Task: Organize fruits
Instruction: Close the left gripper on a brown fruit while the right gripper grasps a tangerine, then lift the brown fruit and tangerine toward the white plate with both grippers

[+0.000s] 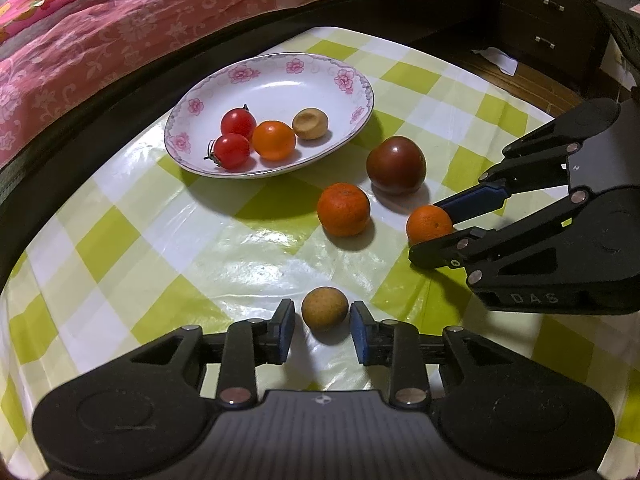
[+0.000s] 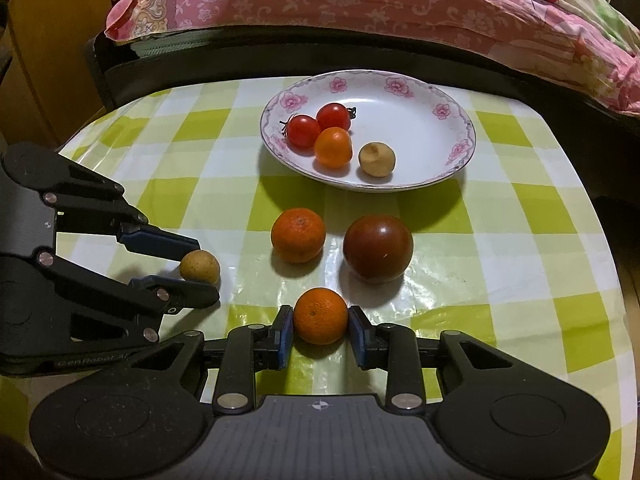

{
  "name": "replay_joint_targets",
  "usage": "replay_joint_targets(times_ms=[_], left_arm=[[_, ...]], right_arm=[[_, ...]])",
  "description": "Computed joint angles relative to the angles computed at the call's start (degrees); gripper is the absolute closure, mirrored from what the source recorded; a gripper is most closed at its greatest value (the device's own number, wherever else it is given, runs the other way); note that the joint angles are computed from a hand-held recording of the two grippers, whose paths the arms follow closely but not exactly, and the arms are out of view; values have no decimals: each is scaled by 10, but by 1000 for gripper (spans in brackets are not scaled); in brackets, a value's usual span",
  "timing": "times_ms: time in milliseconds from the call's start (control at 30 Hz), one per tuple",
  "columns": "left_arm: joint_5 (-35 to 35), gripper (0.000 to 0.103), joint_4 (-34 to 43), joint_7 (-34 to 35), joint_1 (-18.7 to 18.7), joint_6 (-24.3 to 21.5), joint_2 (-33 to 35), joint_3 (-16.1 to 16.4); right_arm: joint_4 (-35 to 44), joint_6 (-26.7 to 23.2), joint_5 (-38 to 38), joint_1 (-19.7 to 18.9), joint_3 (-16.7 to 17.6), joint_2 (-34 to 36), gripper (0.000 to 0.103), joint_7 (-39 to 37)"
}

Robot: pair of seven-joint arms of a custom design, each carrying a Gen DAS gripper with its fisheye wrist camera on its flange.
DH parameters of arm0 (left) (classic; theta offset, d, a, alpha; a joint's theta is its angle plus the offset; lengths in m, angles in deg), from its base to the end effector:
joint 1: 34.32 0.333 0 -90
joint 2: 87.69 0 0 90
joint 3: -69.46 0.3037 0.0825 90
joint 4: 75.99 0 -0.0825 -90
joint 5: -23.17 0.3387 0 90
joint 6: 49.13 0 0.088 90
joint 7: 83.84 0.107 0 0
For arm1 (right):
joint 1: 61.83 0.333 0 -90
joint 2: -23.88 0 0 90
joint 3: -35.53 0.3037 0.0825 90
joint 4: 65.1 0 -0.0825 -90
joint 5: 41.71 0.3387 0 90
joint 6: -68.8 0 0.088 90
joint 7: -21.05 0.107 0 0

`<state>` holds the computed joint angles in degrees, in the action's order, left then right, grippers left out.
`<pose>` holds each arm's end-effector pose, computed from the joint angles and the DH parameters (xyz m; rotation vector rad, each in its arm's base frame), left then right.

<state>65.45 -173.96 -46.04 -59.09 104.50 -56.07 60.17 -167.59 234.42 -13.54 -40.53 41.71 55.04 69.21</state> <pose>0.5456 -0.3753 0.3336 -1.6643 2.1146 -0.5611 0.5991 0.2693 0.3271 -2.3386 1.0389 -0.3165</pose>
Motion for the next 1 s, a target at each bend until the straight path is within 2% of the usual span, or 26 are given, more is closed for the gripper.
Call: replay_joint_targets(times_ms=[567,800,1000], left_arm=[[12,64,5,-8,-7,-4,3,5],[6,64,9,-11,-6,-9,5,3],[19,69,12,-24,-12,-11,4,8]], right_arm=[[1,5,26,-10,13,0,74,-19],[1,-2,9,2,0,1,74,-9],[-1,-5,-5,8,-8,-2,77,6]])
